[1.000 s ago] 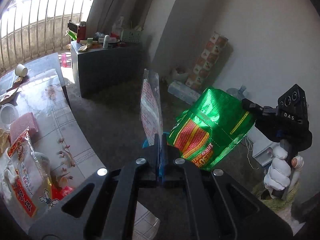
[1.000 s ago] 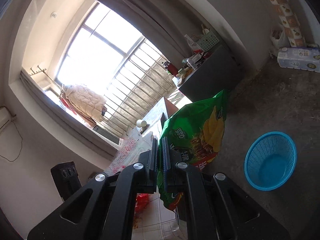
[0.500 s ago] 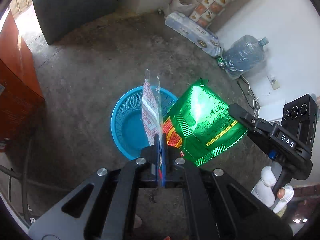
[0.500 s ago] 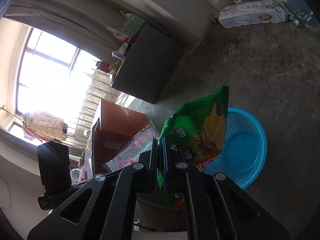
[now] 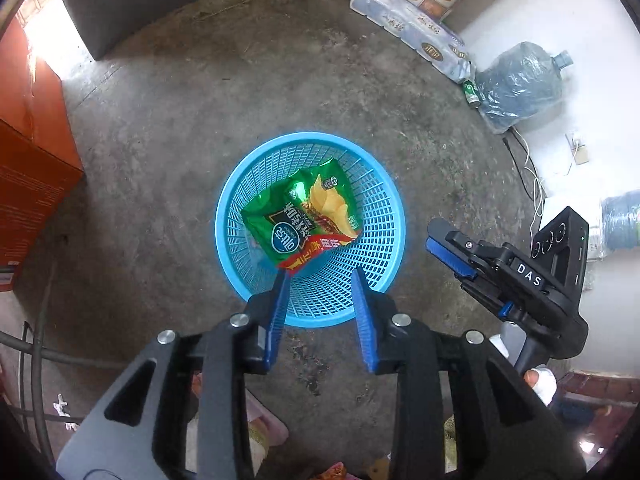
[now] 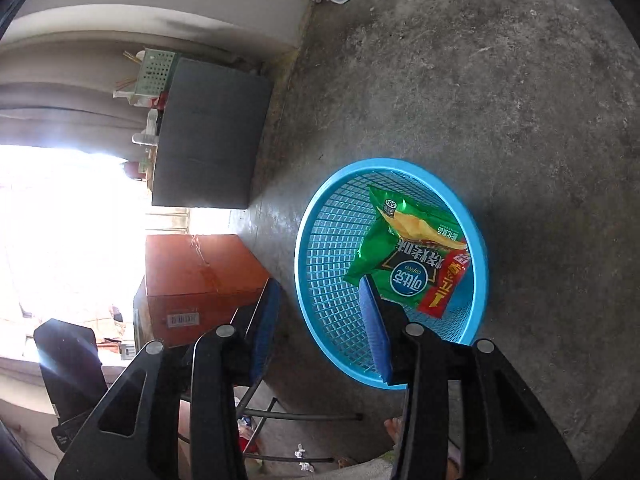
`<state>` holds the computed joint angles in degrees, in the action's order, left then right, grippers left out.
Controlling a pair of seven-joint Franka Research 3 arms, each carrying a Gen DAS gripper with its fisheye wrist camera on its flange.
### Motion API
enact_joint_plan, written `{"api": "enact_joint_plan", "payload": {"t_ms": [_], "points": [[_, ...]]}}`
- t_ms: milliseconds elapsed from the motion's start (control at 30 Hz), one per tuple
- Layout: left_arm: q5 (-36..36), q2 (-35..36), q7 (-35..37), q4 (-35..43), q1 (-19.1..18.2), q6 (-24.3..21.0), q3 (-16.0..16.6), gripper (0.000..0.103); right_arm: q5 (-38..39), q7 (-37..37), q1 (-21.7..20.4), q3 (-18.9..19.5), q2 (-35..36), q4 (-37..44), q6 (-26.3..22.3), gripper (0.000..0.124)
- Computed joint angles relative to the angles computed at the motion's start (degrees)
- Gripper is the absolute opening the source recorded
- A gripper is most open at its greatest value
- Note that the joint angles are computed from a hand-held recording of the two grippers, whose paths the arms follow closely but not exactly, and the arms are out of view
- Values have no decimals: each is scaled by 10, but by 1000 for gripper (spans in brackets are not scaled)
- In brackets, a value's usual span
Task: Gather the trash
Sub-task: 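Open both grippers to drop the bags into the blue wastebasket, then move both grippers back toward the table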
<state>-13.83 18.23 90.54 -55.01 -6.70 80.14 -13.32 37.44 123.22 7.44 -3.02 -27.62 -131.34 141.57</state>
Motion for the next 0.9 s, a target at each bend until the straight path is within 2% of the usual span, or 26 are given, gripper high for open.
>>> {"api": "enact_joint_plan", "payload": {"t_ms": [200,333,400,500,600,667,767,900], "points": [[-42,-30,25,37,29,-21,2,38,-69,24,-19,23,-62,-5,-55,41],[-97,-84,71,28,65,-27,14,46,-133,53,-31,54,-122,2,-112,43],[-135,-126,96,-2,85,-20,30,50,-173,67,-36,77,-149,16,-143,49],[-198,-199,138,-63,110,-8,69,58,-245,90,-44,122,-170,62,-210,57],[-238,-268,178,-126,115,8,116,70,-315,106,-47,171,-174,123,-278,70],[-254,-311,208,-163,113,12,150,72,-360,109,-47,203,-171,160,-312,78],[-251,-358,251,-200,107,11,193,72,-410,117,-46,244,-161,213,-342,89],[-242,-407,271,-239,99,2,248,76,-453,133,-47,285,-128,287,-367,90]]}}
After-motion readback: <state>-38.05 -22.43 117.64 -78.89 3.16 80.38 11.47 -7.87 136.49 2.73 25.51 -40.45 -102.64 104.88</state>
